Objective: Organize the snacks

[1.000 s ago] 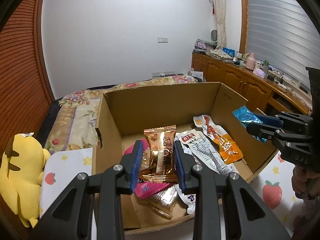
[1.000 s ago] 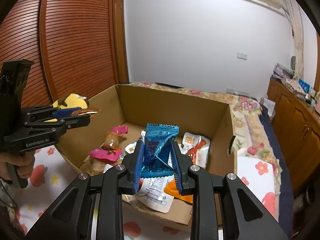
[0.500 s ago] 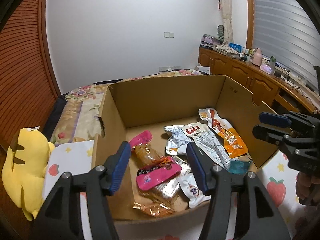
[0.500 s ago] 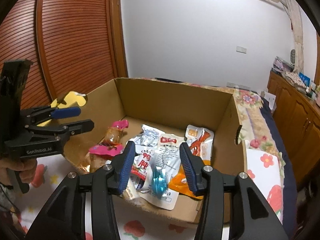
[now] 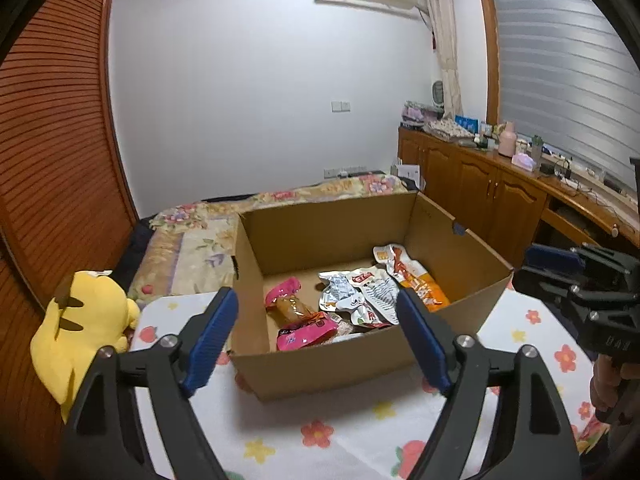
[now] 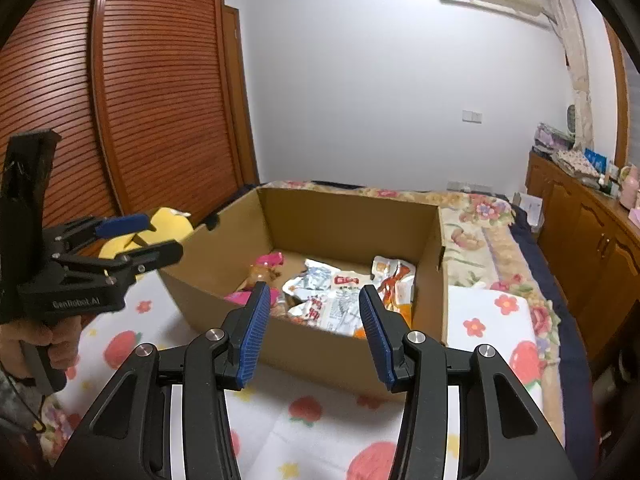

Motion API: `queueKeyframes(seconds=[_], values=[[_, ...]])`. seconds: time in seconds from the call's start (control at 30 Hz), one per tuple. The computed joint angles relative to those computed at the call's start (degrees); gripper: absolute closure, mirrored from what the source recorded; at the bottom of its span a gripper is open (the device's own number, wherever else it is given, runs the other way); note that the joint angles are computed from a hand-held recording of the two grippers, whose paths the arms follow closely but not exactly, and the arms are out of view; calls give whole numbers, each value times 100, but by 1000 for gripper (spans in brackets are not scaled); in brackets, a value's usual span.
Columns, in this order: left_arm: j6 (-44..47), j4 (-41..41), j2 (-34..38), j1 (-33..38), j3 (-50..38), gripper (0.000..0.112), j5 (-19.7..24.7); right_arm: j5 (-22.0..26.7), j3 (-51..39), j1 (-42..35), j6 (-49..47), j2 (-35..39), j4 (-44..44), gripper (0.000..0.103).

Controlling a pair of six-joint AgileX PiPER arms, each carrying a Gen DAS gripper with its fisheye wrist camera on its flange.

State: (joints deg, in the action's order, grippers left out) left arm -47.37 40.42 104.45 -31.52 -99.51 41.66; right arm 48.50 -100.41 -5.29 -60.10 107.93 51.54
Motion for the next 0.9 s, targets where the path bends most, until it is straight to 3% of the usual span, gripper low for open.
queueKeyframes(seconds=[0.17, 0.27, 0.33, 0.4, 0.5, 0.9], values=[[-672, 724, -469, -393, 361, 12, 353, -92, 723, -167, -280, -668, 252, 47], [-894, 985, -648, -582, 456, 9, 603, -188, 1039, -256, -397, -973, 399, 35], [-1015, 1139, -724, -725, 483, 9, 851, -214, 1149, -291, -390, -1099, 448, 19], [-1157, 1287, -788, -861, 524, 9, 1067, -295, 1329, -334, -452, -1270, 542, 9], [-1384, 1502, -938, -1056, 675, 9, 1239, -419, 1585, -381, -520, -1523, 641, 0], [-2505, 2177, -1478, -1941, 1590, 9, 1758, -783, 2573, -509, -672, -2385, 717, 0]])
